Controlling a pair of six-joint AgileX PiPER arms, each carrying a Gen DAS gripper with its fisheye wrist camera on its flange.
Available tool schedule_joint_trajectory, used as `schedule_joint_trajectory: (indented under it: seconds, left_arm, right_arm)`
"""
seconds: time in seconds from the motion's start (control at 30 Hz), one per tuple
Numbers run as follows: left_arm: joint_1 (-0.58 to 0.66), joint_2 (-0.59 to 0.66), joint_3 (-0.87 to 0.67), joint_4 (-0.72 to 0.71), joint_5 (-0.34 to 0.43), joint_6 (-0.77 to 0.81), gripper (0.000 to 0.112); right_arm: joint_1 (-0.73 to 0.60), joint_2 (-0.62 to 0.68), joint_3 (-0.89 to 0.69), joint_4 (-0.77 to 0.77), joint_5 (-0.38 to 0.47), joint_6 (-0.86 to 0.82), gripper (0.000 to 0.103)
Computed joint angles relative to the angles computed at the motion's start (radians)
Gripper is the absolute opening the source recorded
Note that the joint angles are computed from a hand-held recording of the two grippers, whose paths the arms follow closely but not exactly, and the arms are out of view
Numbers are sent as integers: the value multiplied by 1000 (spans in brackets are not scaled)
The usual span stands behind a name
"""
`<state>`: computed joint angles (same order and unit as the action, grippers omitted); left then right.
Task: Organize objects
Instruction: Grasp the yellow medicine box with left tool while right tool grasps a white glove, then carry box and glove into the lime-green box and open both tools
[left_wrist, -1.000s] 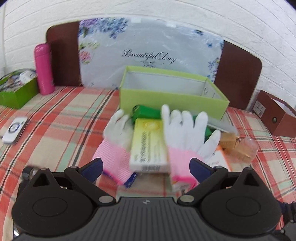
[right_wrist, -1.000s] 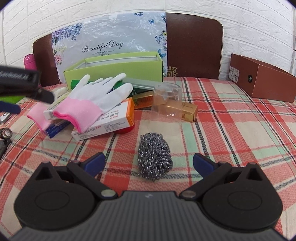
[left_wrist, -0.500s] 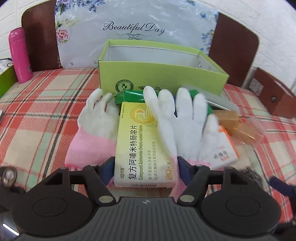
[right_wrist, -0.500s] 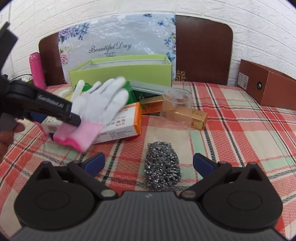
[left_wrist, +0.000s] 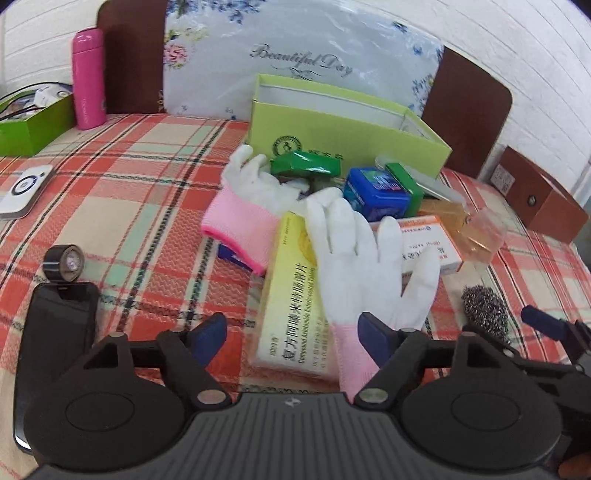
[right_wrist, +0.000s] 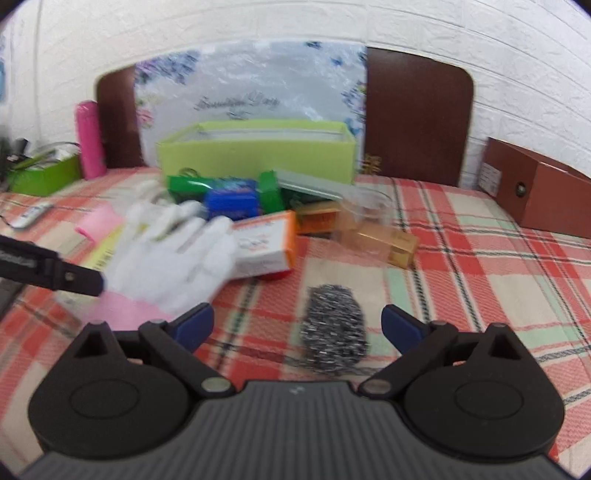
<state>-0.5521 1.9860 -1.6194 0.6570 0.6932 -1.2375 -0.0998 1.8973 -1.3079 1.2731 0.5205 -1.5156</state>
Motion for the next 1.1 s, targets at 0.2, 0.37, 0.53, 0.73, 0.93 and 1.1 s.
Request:
schedule_joint_trajectory:
  seconds: [0.2,0.37,0.53,0.73,0.93,1.1]
  left_arm:
    - [13,-20,46,32,-30,-78,82]
    - [31,-12,48,-7,-96,-41,82]
    - [38,49,-33,-44,-102,39,82]
    - [39,154,-166,-117,-24,110,82]
    - [22,151,-145,-68,-11,148,71]
    - [22,21,-33,1,-116,91,70]
  right_arm:
    - [68,37,-15,-1,119,-66,100]
    - [84,128,-88,-47,207,3,75]
    - [33,46,48,174,145,-295,11]
    - [-40,15,63,324,127,-367,10]
    - [-48,39,-7,339,173,-354,10]
    - [-46,70,-100,391,224,-353,10]
